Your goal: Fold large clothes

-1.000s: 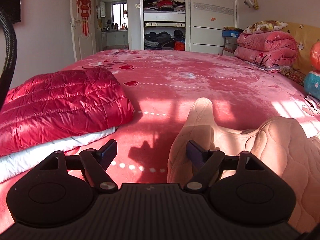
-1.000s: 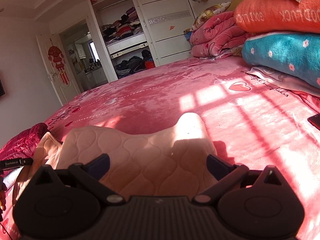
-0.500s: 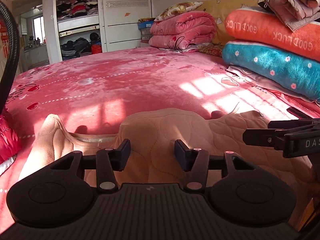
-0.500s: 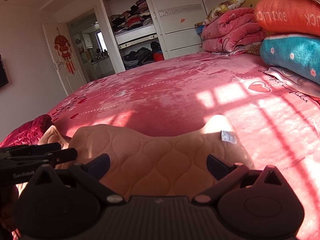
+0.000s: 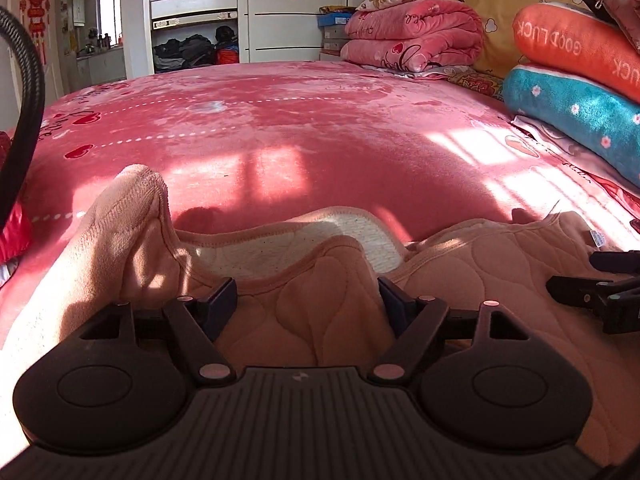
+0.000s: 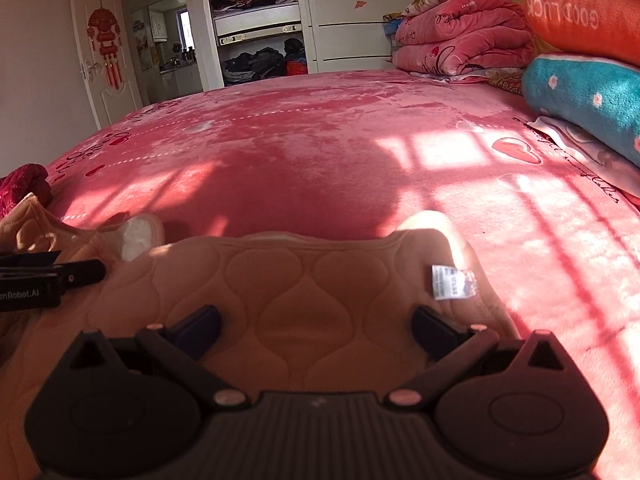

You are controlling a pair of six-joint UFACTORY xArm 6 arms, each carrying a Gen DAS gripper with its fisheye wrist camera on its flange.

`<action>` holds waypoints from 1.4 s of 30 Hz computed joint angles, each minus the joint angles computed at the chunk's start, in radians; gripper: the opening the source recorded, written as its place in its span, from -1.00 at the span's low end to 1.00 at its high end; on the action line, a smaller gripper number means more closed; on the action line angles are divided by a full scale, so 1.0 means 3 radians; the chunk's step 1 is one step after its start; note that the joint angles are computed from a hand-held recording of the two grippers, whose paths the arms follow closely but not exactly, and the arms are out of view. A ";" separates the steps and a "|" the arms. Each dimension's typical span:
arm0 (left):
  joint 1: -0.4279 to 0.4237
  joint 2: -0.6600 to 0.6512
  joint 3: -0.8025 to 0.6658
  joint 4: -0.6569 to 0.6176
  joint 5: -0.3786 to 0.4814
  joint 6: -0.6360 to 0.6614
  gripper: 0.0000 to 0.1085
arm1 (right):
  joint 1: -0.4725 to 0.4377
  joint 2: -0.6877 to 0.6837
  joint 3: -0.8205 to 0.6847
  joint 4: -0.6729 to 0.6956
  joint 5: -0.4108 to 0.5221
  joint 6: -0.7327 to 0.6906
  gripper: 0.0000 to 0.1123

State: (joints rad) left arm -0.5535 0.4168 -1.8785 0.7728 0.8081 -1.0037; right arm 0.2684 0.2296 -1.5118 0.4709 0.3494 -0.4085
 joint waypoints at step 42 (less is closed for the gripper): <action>-0.0317 0.0000 -0.0206 0.0659 0.0792 -0.0417 0.90 | 0.0057 -0.0090 0.0145 0.0242 -0.0198 -0.0266 0.83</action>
